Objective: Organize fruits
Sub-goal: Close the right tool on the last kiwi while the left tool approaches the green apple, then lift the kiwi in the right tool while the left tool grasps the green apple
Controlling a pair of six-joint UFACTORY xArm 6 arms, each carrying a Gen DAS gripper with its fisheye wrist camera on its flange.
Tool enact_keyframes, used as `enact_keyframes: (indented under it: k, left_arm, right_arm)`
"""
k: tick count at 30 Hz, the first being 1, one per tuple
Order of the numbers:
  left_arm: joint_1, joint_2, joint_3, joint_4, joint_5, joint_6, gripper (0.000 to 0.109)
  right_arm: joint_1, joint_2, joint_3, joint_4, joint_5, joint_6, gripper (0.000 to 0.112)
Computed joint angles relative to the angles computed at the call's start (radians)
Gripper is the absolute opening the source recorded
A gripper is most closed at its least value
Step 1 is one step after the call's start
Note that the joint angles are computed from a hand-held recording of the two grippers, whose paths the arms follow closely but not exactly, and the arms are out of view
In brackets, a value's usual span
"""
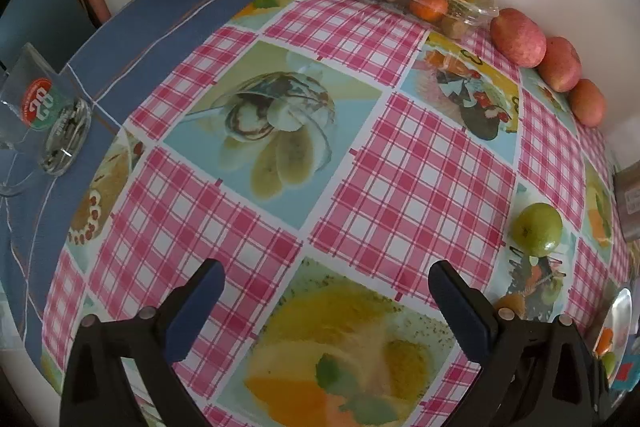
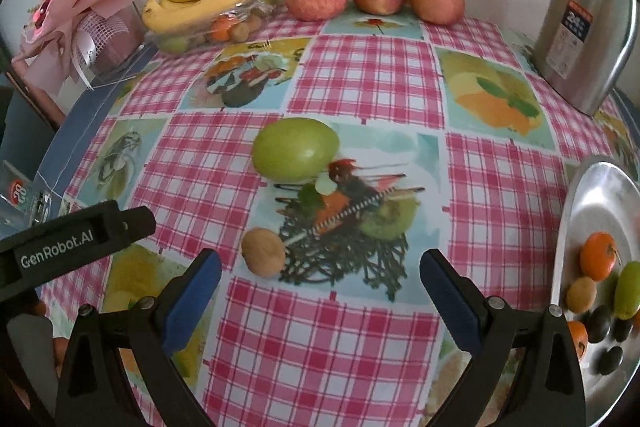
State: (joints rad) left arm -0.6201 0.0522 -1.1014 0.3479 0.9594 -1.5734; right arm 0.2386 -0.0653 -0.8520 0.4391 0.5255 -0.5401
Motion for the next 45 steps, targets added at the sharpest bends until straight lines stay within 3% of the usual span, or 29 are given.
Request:
enact_keyframes:
  k: [3, 13, 22, 36, 45]
  left_arm:
    - [0.007, -0.012, 0.021, -0.001, -0.011, 0.000, 0.103]
    - [0.015, -0.019, 0.042, -0.009, -0.041, -0.011, 0.103]
    - [0.010, -0.014, 0.040, -0.006, -0.044, -0.013, 0.103]
    - [-0.004, 0.013, -0.031, 0.039, -0.021, 0.002, 0.103]
    - [-0.014, 0.069, -0.100, 0.103, -0.060, -0.012, 0.103]
  right_arm:
    - [0.008, 0.011, 0.000, -0.012, -0.010, 0.011, 0.098]
    - [0.031, 0.015, 0.004, 0.027, -0.036, -0.044, 0.049]
    - [0.022, 0.007, -0.005, 0.069, 0.023, -0.083, 0.026]
    - [-0.016, -0.054, -0.034, 0.181, 0.063, -0.164, 0.025]
    - [-0.125, -0.023, -0.082, 0.093, 0.045, -0.058, 0.025]
